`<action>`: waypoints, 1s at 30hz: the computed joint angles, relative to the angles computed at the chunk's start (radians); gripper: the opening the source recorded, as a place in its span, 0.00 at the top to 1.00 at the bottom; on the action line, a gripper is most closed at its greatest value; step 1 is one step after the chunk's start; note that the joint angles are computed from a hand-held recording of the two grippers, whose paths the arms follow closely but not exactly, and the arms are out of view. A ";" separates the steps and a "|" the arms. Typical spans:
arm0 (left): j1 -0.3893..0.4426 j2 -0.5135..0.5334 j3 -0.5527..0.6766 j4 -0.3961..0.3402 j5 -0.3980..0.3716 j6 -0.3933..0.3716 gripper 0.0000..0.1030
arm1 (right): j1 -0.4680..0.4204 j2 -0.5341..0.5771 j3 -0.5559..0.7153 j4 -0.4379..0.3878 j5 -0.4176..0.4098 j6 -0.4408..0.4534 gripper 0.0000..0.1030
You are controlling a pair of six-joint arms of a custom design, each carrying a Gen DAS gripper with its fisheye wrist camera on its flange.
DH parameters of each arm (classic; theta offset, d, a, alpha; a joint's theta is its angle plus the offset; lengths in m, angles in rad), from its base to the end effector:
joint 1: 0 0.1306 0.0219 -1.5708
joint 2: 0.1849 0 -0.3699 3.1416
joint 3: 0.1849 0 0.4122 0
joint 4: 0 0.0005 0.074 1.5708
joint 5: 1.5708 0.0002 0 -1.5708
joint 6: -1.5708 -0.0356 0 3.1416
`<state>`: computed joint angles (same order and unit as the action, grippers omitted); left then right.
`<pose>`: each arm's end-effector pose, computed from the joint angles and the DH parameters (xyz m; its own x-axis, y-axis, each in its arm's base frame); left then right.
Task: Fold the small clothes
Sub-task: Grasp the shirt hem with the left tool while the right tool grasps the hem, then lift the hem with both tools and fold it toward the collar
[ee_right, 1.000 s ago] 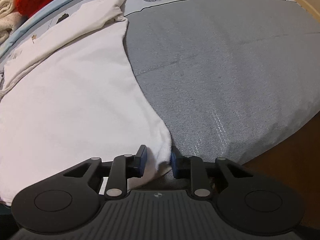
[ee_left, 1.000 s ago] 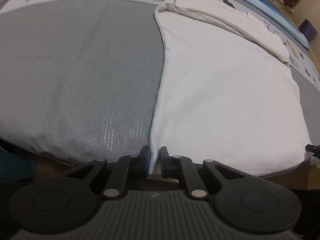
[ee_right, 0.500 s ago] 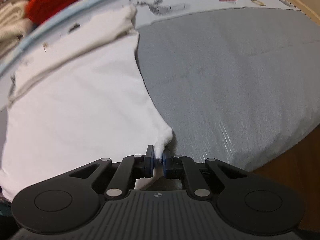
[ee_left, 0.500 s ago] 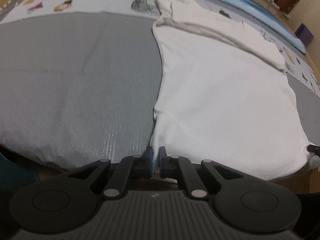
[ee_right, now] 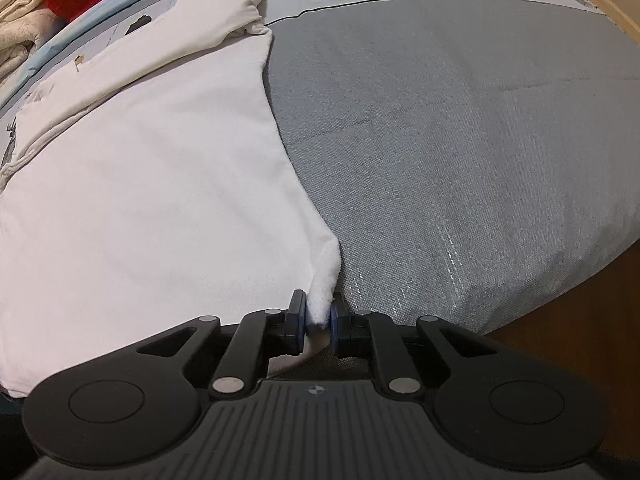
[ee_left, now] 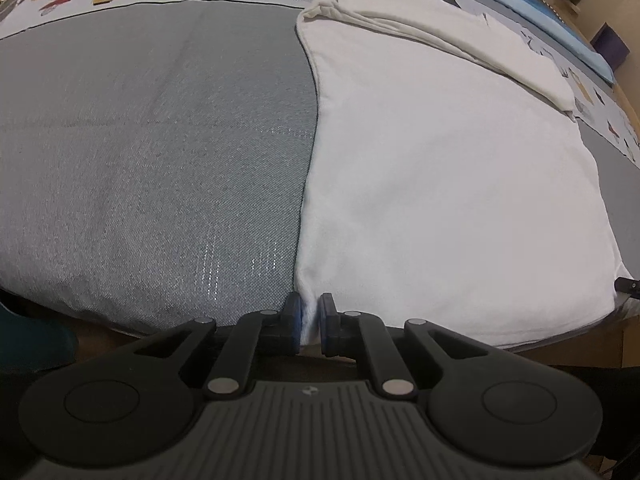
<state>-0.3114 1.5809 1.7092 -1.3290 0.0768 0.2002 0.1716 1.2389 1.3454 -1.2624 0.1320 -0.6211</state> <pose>0.5148 -0.1691 0.4441 -0.9357 0.0929 -0.3403 0.1488 0.9786 -0.1420 0.4162 0.0669 0.4402 -0.8014 0.4466 -0.3979 0.4296 0.8926 0.1366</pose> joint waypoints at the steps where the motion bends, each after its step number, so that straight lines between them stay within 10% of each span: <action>1: 0.000 -0.004 -0.004 0.004 -0.002 -0.003 0.93 | 0.001 -0.002 -0.002 0.004 0.001 0.005 0.91; 8: -0.001 -0.041 -0.004 0.029 0.005 -0.030 0.94 | 0.005 -0.055 -0.013 0.066 0.000 -0.010 0.92; 23: 0.142 -0.288 0.107 0.053 0.267 -0.029 0.95 | 0.062 -0.394 0.040 0.270 -0.034 0.020 0.94; 30: 0.157 -0.167 0.174 0.063 0.252 0.001 0.95 | -0.026 -0.368 0.043 0.321 -0.128 0.054 0.94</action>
